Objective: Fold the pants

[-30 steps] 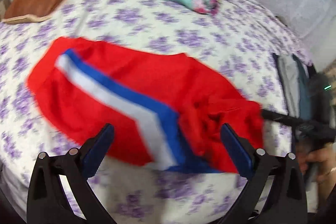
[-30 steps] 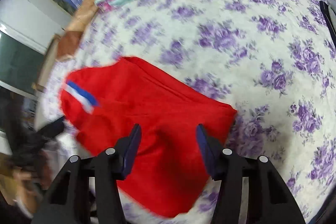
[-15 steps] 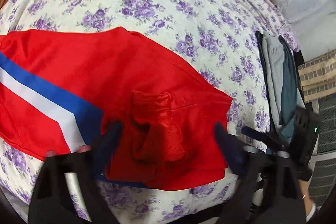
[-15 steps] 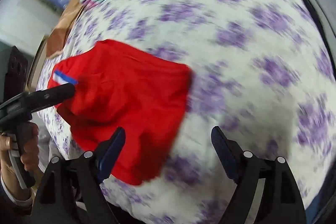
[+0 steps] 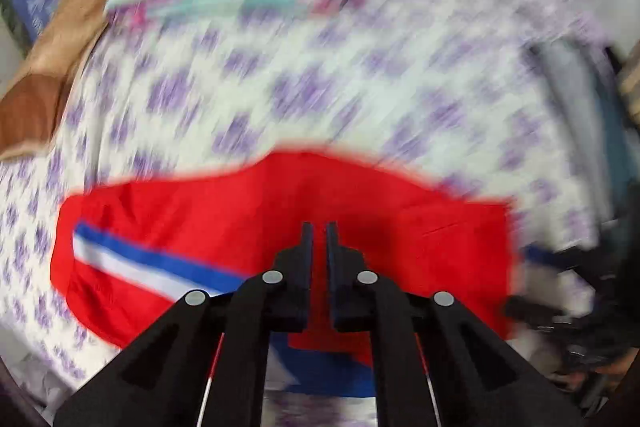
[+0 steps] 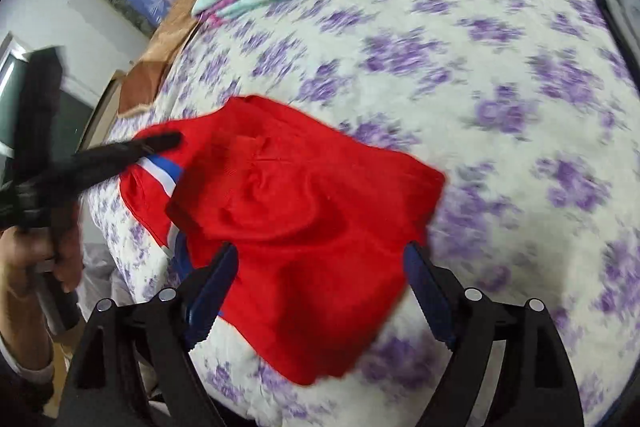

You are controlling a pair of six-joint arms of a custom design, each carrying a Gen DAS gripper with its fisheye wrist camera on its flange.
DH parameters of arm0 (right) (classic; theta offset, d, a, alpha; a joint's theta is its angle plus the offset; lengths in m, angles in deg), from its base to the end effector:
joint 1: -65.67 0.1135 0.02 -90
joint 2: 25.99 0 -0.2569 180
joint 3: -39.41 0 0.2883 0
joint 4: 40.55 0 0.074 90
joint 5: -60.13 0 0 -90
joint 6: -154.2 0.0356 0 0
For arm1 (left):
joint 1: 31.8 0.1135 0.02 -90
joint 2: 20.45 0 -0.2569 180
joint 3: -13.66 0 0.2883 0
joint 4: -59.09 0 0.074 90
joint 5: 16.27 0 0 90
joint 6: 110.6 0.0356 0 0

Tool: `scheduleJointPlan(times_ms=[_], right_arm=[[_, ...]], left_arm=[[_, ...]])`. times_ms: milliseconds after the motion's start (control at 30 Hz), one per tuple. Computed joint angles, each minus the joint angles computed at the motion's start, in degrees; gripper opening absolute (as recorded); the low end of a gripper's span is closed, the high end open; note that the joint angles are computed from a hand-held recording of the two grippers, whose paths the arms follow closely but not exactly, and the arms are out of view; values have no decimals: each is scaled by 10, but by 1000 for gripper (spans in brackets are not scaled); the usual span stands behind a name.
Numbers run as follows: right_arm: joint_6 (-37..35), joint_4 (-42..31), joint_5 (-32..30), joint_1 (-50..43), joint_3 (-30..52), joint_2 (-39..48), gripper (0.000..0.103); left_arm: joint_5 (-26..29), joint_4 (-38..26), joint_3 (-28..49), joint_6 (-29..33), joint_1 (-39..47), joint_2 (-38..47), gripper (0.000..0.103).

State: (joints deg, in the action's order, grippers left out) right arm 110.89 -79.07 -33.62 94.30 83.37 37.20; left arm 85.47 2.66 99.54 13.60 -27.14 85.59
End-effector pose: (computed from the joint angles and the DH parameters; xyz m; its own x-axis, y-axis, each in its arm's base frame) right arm 0.2050 0.1145 0.1552 -0.8794 0.3472 -0.3258 0.1912 0.8842 0.4262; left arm 0.3862 0.0242 0.1552 -0.8201 0.4853 -0.3031 0.5181 0.8547 -0.0333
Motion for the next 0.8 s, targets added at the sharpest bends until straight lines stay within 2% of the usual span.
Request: scheduleJointPlan(times_ms=[67, 133, 200, 233, 267, 300, 333, 367, 400, 467, 500, 533, 567, 600, 667, 733, 800], right_arm=[[-19, 1, -23, 13, 39, 116, 94], [-77, -41, 9, 52, 92, 176, 100], [-97, -71, -10, 49, 106, 159, 99], [-83, -75, -26, 38, 97, 130, 98], [-64, -78, -36, 26, 87, 98, 98], [-45, -84, -34, 17, 82, 67, 98], [-33, -89, -25, 10, 82, 44, 98], [-31, -89, -18, 7, 91, 44, 98], [-39, -78, -24, 5, 102, 66, 98], [-54, -42, -59, -2, 112, 125, 98], [-52, -21, -91, -6, 122, 183, 99], [-49, -22, -92, -3, 131, 212, 100], [-51, -32, -58, 14, 149, 220, 100], [-64, -55, -57, 19, 174, 233, 100], [-97, -73, -84, 19, 192, 225, 99], [-98, -90, -77, 15, 188, 189, 99], [-85, -88, -75, 6, 162, 144, 99]], left_arm=[[-34, -40, 37, -32, 11, 65, 8], [-6, -49, 35, -41, 35, 68, 9], [-6, -28, 12, -34, 44, 35, 24], [-5, -24, 7, -37, 48, 22, 38], [8, -22, 2, -42, 56, 7, 50], [29, -23, -2, -43, 64, -6, 56], [56, -23, -9, -40, 73, -21, 69], [69, -17, -20, -41, 75, -32, 80], [72, -5, -29, -45, 72, -33, 83], [43, 15, -33, -56, 57, -3, 85], [26, 21, -35, -58, 51, 17, 85], [1, 26, -23, -66, 45, 51, 86], [1, 33, -19, -67, 47, 59, 86], [4, 28, -16, -64, 49, 54, 85], [20, 1, -2, -37, 60, 37, 83], [66, -26, 23, 3, 91, 25, 83], [97, -40, 60, 14, 125, 33, 85]])
